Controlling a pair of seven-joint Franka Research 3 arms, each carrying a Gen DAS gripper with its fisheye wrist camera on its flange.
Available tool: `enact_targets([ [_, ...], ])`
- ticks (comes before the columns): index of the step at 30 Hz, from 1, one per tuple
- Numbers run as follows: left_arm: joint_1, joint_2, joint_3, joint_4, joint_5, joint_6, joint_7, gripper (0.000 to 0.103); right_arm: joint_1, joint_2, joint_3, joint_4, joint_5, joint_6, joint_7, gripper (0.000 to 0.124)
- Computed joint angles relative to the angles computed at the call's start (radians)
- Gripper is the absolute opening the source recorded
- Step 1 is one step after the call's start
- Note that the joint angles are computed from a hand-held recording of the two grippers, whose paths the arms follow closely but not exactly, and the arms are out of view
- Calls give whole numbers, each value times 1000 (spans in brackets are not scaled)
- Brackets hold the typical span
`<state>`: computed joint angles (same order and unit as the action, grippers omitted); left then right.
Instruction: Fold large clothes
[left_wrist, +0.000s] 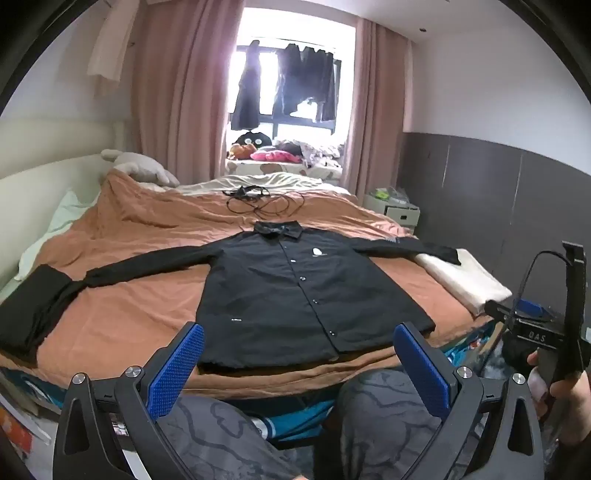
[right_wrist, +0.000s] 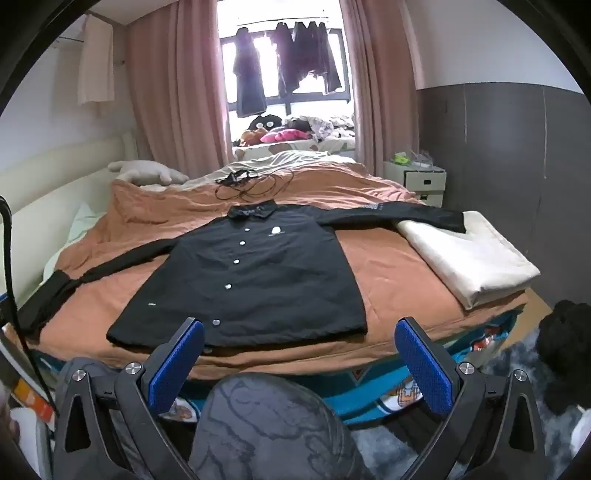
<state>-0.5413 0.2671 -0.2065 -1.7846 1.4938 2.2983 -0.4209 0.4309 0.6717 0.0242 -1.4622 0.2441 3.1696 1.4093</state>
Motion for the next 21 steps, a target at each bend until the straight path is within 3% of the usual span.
enact_targets([
  [2, 2, -15, -2, -20, -7, 3, 0, 103, -13, -3, 16, -6, 1, -7, -9, 103],
  [4, 5, 7, -10, 16, -71, -14, 106, 103, -27, 4, 28, 3, -33, -16, 17, 103],
  [5, 1, 8, -7, 18, -71, -17, 103, 103, -11, -2, 18, -19, 1, 24, -16, 103],
  [11, -30, 39, 6, 57, -75, -38, 96, 103, -37, 7, 45, 11, 13, -11, -28, 103],
  [14, -20, 11, 11, 19, -58, -15, 51, 103, -54, -3, 70, -18, 20, 17, -48, 103],
  [16, -17, 10, 9, 17, -55, -11, 42, 103, -20, -3, 30, -17, 21, 17, -35, 103],
  [21, -9, -4, 4, -3, -40, -5, 20, 103, -1, -5, 14, -20, 22, 24, -27, 103],
])
